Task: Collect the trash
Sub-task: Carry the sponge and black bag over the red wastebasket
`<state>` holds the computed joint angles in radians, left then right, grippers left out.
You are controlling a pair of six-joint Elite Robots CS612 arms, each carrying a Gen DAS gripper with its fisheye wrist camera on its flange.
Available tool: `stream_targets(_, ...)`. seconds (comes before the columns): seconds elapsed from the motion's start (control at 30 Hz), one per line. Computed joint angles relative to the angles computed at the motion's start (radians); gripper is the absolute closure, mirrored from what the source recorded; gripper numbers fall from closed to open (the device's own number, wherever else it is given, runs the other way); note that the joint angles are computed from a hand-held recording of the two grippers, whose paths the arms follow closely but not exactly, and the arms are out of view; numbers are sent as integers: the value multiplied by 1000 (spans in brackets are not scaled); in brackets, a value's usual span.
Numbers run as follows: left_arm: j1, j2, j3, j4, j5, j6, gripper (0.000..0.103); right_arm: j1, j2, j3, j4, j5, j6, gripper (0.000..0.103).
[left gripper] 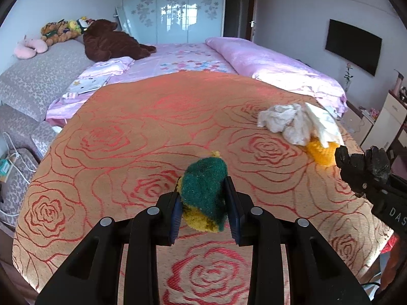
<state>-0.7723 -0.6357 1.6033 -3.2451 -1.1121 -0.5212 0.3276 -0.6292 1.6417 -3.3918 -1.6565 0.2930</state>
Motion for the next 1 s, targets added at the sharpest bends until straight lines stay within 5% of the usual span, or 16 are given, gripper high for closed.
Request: stream_targets(1.0, -54, 17, -100, -16, -119, 165, 74, -70, -104, 194, -145, -148, 31, 66)
